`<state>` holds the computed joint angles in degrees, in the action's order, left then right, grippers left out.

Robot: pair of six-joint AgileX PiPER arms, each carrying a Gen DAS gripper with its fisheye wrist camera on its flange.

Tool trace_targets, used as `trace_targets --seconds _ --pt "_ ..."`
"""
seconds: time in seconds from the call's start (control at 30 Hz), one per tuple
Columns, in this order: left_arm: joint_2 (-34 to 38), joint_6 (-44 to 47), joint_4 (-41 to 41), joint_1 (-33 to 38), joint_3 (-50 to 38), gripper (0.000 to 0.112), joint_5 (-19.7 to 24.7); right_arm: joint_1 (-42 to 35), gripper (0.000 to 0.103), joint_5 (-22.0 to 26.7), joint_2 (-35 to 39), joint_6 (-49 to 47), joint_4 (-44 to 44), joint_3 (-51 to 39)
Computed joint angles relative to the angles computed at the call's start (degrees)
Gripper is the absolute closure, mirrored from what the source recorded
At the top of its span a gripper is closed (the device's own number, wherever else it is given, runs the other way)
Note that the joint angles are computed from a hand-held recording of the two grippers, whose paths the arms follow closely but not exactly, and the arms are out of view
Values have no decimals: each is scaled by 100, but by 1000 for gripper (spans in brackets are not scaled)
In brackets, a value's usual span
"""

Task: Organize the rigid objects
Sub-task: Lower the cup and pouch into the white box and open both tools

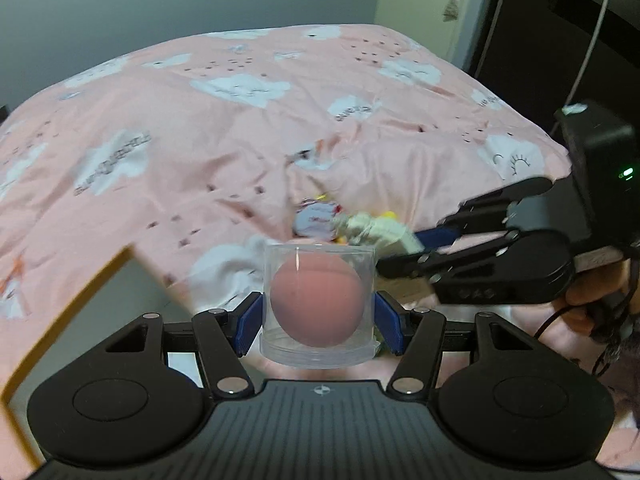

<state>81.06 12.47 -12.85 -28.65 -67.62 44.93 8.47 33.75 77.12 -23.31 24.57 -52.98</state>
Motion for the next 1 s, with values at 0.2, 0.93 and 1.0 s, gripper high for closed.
trace_targets --seconds 0.2,0.93,1.0 --pt "-772 -8 437 779 343 43 624 900 77 298 -162 336 -281 -727" --pt "-207 3745 573 2214 1340 43 938 3070 77 1742 2644 1643 -809 -3331" --pt "-212 4090 577 2235 1347 43 1075 3060 77 1880 2826 1617 -708 -3467"
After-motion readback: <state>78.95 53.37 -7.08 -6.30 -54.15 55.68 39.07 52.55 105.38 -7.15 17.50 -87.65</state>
